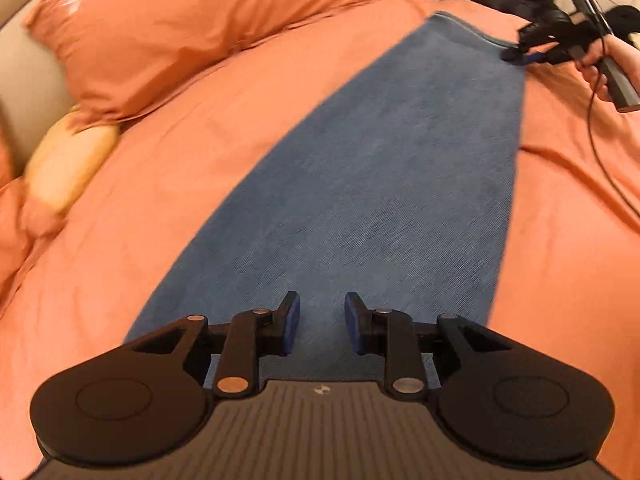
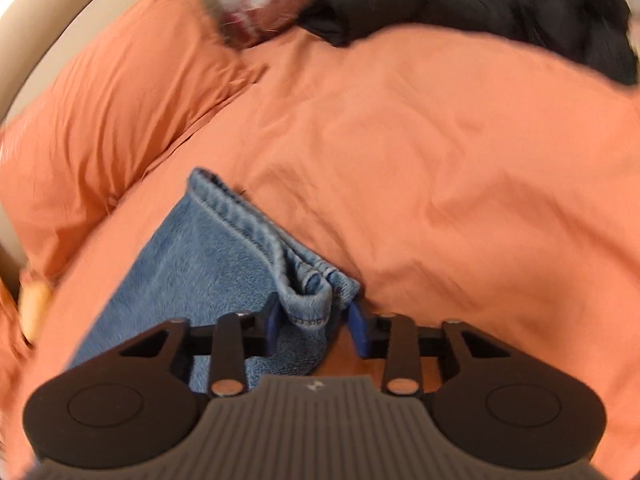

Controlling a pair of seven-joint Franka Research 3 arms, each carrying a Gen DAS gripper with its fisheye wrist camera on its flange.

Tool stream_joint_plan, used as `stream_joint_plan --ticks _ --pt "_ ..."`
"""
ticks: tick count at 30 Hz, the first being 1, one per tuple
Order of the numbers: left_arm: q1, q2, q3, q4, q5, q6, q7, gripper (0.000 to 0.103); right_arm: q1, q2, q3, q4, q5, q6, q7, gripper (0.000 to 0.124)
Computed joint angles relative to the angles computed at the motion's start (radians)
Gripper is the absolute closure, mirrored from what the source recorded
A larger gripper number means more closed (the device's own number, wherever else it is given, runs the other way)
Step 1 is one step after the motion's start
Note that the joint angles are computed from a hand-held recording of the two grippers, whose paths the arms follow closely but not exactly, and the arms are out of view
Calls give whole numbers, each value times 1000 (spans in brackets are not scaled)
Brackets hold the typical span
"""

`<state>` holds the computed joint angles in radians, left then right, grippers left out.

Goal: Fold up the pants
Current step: 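Lift the hem with the right tool and fold it toward the waistband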

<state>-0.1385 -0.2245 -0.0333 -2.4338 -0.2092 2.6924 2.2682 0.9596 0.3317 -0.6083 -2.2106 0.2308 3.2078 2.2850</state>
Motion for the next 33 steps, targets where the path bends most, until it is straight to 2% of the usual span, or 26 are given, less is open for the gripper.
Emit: stream_joint_plan --ticks 2,6,12,17,22,26,30,31,33 --pt "-20 39 -3 35 -26 -6 33 71 80 -10 -88 9 -59 -38 -21 111" --pt "-35 132 -42 106 -51 25 79 71 178 -62 -202 9 -198 -84 -18 113" --pt "1 329 -123 288 73 43 -14 71 245 -102 -277 47 -380 -192 37 113" --pt "18 460 -167 427 172 22 -105 71 209 -127 -240 77 -481 -230 47 114" --pt "9 564 -173 542 272 -12 -228 71 184 -153 -209 96 -594 -247 99 114" --pt "26 599 -193 580 300 -27 -248 70 164 -184 -173 115 -676 -262 127 114" --pt "53 582 -218 570 275 -22 -250 71 137 -214 -121 147 -724 -310 135 114" --pt "77 563 -242 552 234 -23 -217 71 130 -221 -107 156 -733 -327 137 114" --pt "152 508 -317 500 73 -43 -70 71 118 -238 -79 169 -761 -357 129 114"
